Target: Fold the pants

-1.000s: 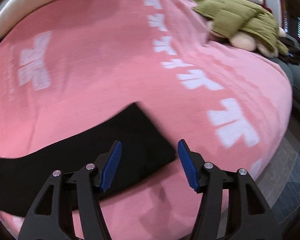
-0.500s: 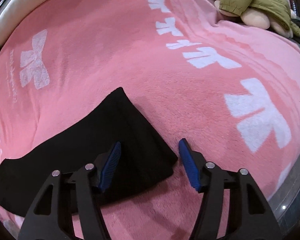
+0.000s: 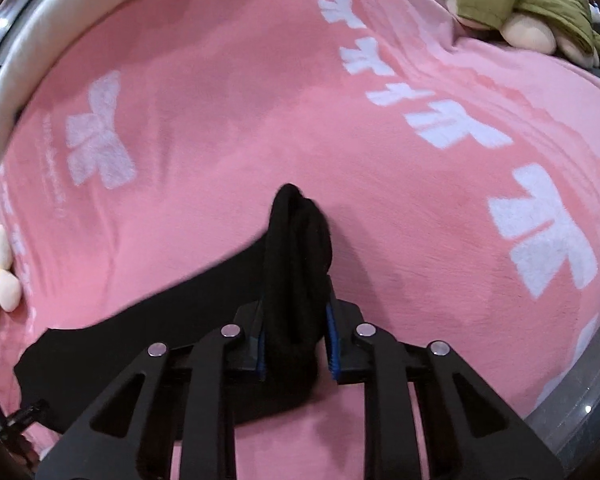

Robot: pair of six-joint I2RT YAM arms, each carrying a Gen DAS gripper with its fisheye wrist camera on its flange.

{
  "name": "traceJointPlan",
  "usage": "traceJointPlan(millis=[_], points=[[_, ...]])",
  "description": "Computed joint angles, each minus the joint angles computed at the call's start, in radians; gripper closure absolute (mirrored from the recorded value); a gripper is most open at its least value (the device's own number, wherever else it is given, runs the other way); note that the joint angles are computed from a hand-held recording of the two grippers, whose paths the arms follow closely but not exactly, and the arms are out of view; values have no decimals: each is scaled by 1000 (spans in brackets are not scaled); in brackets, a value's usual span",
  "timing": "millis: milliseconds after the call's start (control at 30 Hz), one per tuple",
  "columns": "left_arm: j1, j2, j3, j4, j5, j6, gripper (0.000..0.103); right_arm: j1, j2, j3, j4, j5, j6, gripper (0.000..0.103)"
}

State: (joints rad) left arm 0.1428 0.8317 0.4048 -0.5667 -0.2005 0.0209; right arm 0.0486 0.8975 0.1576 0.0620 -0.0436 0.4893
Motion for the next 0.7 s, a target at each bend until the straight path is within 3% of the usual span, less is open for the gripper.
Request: traceJointPlan(millis=[233, 467, 567, 700], points=[[122, -66, -9, -42, 100, 68, 31, 311, 0, 130, -111, 217, 108, 83], [313, -95, -11, -71, 228, 186, 28, 546, 76, 247, -113, 336, 223, 83], [410, -95, -13, -73, 291, 243, 28, 671, 145, 322, -90, 380, 259, 83], [530, -82, -7, -79, 370, 314, 28, 842, 345, 490, -41, 419, 250, 83]])
